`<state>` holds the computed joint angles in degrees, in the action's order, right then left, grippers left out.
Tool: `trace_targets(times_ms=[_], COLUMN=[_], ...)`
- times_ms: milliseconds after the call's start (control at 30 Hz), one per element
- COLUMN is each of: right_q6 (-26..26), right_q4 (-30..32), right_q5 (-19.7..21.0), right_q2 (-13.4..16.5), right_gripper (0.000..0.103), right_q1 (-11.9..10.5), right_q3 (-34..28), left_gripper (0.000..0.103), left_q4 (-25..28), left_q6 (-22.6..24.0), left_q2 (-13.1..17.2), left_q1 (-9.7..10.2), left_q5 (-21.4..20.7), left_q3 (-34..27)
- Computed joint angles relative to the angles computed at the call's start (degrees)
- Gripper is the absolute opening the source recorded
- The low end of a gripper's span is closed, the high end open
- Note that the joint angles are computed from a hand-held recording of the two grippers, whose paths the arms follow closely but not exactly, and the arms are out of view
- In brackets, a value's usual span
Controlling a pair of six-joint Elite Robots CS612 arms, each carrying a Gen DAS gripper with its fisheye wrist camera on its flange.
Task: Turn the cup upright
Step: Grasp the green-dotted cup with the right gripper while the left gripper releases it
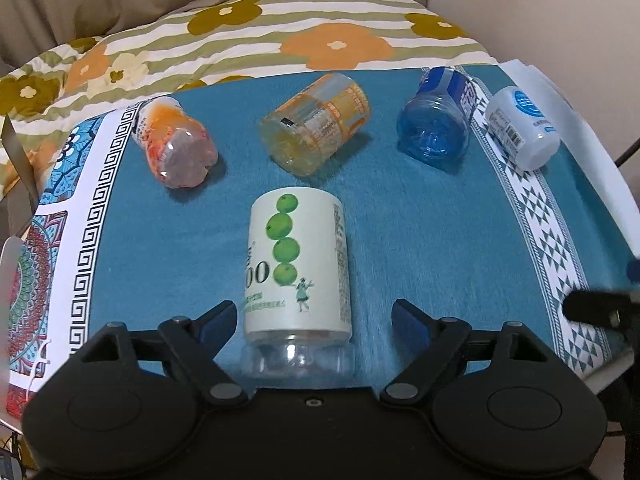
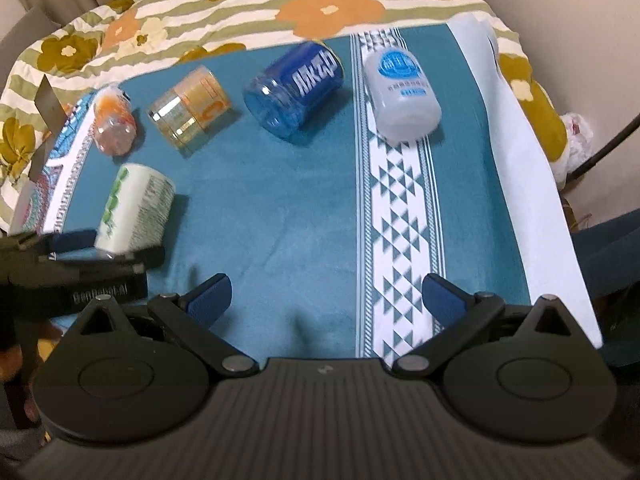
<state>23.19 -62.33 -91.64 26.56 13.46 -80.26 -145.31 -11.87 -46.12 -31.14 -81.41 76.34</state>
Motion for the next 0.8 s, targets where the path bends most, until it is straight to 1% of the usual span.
trace_targets(times_ms=[67,133,267,367,533,700,800], right_q6=[0.17,0.85,3.37,4.54,8.68,12.11,13.58], right_q4=[-1.21,-2.8,-6.22,-8.1,-10.44,-12.02,-12.47], right_q5=[1.06,3.22,8.69,10.7,14.88,15.72,16.09], right_q2=[-0.95,-1.89,-3.9,-5.8,-8.83,-11.07,-11.8], right_gripper=[0.103,0.103,0.103,0.103,0.103,0.103,0.103], right_q1=[0.03,-0.04,-0.05,0.43,0.82,1.39,1.6], right_q3=[1.42,3.04,7.43,12.03,20.1,26.98,29.89], left_gripper=[0.095,0.103,0.103,0.103,0.103,0.103,0.103], left_q4=[-0.43,-1.49,-1.46,-1.06,-1.01,-1.57,-0.96], left_q6=[0.14,0.13,1.11,2.24,2.77,2.27,1.69], left_q2=[-0.82,-1.85,-3.47,-3.99,-4.37,-4.32,-4.08], left_q1=[0.35,0.85,1.92,2.83,4.96,6.89,7.82], left_q5=[-0.79,-1.44,-1.23,-0.38,-1.96,-4.03,-4.68], left_q3=[0.82,1.96,3.44,3.89,4.34,4.68,4.56])
